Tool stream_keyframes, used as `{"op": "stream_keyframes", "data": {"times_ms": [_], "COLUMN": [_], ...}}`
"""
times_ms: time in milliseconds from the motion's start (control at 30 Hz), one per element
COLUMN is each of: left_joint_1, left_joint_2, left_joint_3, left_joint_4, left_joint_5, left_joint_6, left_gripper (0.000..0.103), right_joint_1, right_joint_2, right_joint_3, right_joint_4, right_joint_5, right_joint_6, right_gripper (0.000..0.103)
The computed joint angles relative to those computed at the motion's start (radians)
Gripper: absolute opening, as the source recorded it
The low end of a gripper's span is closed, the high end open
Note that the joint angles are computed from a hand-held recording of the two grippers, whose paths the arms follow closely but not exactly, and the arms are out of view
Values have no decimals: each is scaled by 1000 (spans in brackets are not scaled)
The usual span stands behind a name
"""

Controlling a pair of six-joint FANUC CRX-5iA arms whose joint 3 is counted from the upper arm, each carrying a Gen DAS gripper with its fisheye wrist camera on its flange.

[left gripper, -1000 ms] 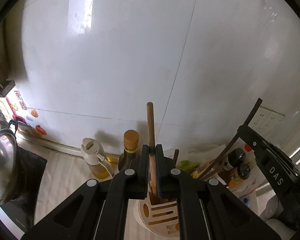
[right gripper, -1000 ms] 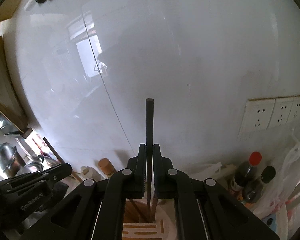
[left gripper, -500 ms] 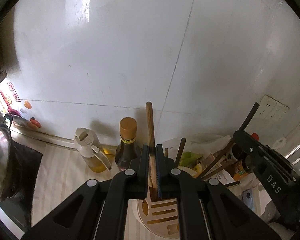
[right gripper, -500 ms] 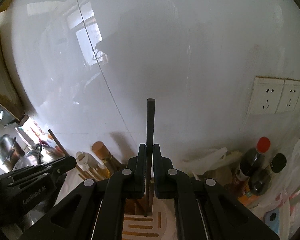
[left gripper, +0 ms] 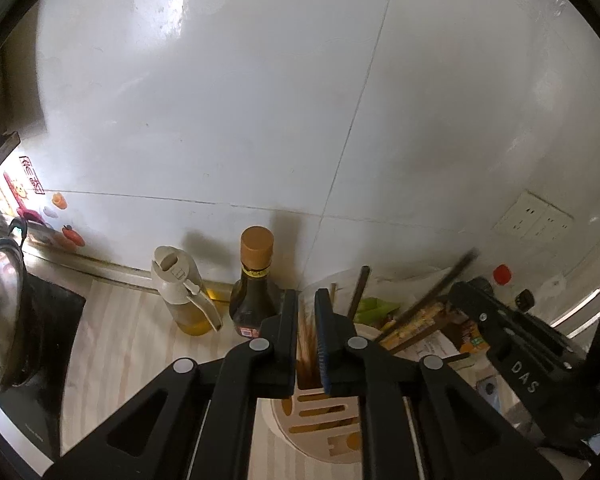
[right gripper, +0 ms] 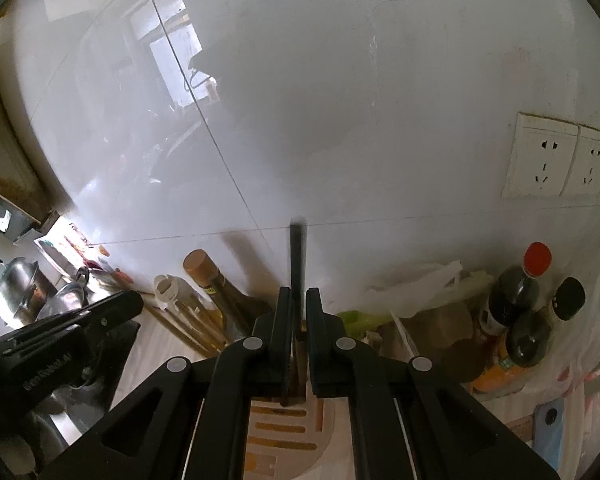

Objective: Organize utensils

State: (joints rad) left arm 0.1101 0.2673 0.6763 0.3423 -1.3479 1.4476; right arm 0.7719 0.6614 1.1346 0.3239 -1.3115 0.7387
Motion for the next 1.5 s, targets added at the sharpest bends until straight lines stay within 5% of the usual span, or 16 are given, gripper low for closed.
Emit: {"op": "stream_keyframes", "data": {"times_ms": [67,133,200,267,467,767,1100,1500], "left_joint_1": [-2,2,2,-1,-3,-22,-27,45], "left_joint_2": [-4,-12,-33,-56,-122,-261,-356,-559], "left_joint_3": [12,11,0,-14,-77,-263,-361,-492], "left_joint_4": [-24,-27,-54,-89,-160,-274,-299,-194], "left_joint_5": [-4,-2,16,38,72,163,159,131], "left_joint_6": [15,23,33,44,31,27,55,0], "left_gripper": [13,28,61,74,101,103,103,103], "right_joint_1": [1,3,6,14,46,145,187,309], "right_joint_2": [-6,-17,-40,-53,-113,-160,-260,-421], "right_joint_3": [-1,-15,-45,-58,-139,-297,-511,-689], "right_joint_4": [-3,4,7,23,77,304,374,505], "right_joint_5": [-4,-1,12,10,18,-79,-107,-133], "right_joint_6": [-2,-12,-24,-24,-41,-95,-219,-330], "right_gripper": [9,15,23,30,63,102,103,103]}}
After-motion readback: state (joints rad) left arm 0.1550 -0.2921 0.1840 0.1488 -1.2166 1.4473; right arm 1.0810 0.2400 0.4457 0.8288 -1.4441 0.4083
